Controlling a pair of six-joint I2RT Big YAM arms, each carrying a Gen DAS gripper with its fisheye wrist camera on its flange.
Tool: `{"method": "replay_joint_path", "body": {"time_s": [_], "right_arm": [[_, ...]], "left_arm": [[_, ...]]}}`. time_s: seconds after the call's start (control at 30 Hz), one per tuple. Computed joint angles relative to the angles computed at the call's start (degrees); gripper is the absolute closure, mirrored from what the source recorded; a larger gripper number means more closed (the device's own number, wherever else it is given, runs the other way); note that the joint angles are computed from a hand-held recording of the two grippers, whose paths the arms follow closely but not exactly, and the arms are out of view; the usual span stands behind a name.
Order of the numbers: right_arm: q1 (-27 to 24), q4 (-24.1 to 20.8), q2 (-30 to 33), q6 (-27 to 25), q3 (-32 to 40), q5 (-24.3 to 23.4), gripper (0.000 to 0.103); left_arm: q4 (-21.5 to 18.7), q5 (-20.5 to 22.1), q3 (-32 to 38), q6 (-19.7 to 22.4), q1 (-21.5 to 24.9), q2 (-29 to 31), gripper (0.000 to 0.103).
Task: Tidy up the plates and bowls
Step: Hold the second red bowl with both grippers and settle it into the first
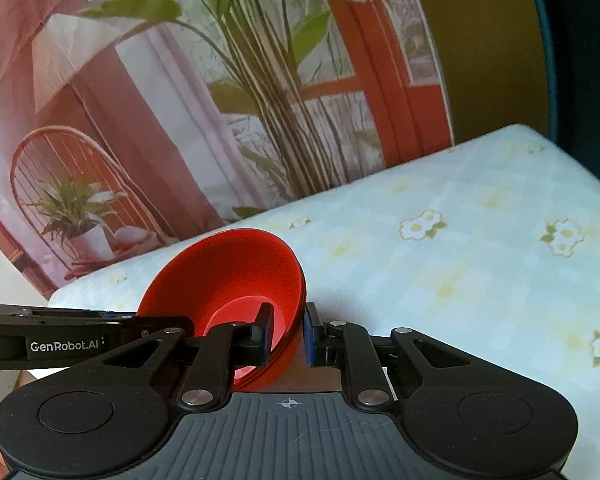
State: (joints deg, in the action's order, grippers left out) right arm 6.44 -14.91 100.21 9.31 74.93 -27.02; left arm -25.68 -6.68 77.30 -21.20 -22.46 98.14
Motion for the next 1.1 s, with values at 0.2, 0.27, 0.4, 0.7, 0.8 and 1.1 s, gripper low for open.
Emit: {"method": "replay_joint_path", "body": {"time_s": [0.2, 0.27, 0.4, 0.7, 0.8, 1.1], "right_arm": [[0.52, -0.49, -2.9, -0.4, -1.24, 0.85, 0.087], [0.96, -0.73, -3.8, -0.58, -1.7, 1.05, 0.087], [2.22, -1.3, -5.29, -0.87, -2.51, 1.47, 0.087], [6.32, -2.68, -7.15, -1.69, -3.65, 2.7, 0.087], [7.67, -2.9, -7.27, -1.83, -3.93, 3.07, 0.087], [11.01, -4.42, -6.96, -2.52, -4.48, 4.22, 0.087]], "left_arm": [[1.15, -0.66, -3.44, -0.06, -0.42, -3.63, 0.082], [1.31, -0.78, -4.62, -0.24, -0.36, -4.86, 0.082], [1.93, -1.25, -7.55, -0.69, 0.03, -7.59, 0.082], [2.33, -1.74, -14.07, -1.89, 1.73, -13.51, 0.081], [2.35, -1.67, -15.87, -2.48, 2.52, -14.97, 0.081], [2.31, -1.4, -19.8, -3.32, 3.94, -17.33, 0.081]]}}
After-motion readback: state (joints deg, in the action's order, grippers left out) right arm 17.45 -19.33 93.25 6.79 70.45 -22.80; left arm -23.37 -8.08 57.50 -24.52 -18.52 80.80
